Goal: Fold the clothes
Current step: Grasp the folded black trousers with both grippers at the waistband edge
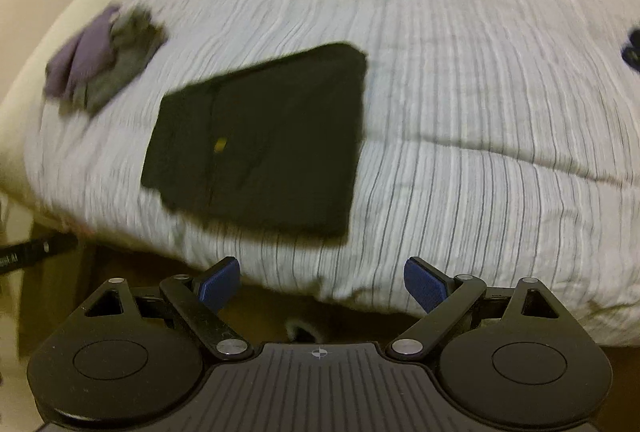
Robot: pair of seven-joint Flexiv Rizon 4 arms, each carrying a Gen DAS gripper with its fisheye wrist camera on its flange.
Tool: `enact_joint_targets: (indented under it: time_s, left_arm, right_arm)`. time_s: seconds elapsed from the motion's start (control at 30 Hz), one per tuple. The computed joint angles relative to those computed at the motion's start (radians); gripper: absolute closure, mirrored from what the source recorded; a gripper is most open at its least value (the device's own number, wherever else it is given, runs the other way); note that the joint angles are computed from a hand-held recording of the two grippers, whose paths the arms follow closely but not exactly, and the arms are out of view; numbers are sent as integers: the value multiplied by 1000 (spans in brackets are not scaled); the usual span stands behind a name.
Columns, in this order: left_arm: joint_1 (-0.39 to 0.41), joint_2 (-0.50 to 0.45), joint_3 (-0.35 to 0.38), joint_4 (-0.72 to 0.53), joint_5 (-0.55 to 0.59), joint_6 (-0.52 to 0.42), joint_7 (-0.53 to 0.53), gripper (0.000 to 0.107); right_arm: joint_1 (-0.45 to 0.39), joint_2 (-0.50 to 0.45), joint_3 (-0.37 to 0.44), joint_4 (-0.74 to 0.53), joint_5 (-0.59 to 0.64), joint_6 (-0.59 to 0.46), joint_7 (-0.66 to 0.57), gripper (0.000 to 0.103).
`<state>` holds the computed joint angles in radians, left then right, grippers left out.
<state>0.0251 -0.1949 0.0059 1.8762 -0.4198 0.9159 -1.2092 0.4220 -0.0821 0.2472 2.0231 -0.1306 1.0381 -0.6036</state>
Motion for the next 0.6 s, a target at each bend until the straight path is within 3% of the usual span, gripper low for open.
enact_joint_targets:
  time_s: [0.1, 0.17, 0.37, 0.6]
  left_arm:
    - [53, -85, -49, -29, -204, -4, 117, 48]
    - [78, -153, -73, -76, -270, -10, 178, 46]
    - [143, -358, -124, -262, -314, -103, 273, 41]
    - [210, -545, -189, -428, -389, -293, 260, 40]
  right_arm:
    - [-18, -26, -17, 12, 28, 78, 40, 11]
    - [-31, -56, -20, 3, 71, 120, 40, 11]
    - [-61, -205, -18, -72, 161, 256, 15, 11]
    - [-102, -375, 9, -207, 200, 275, -48, 11]
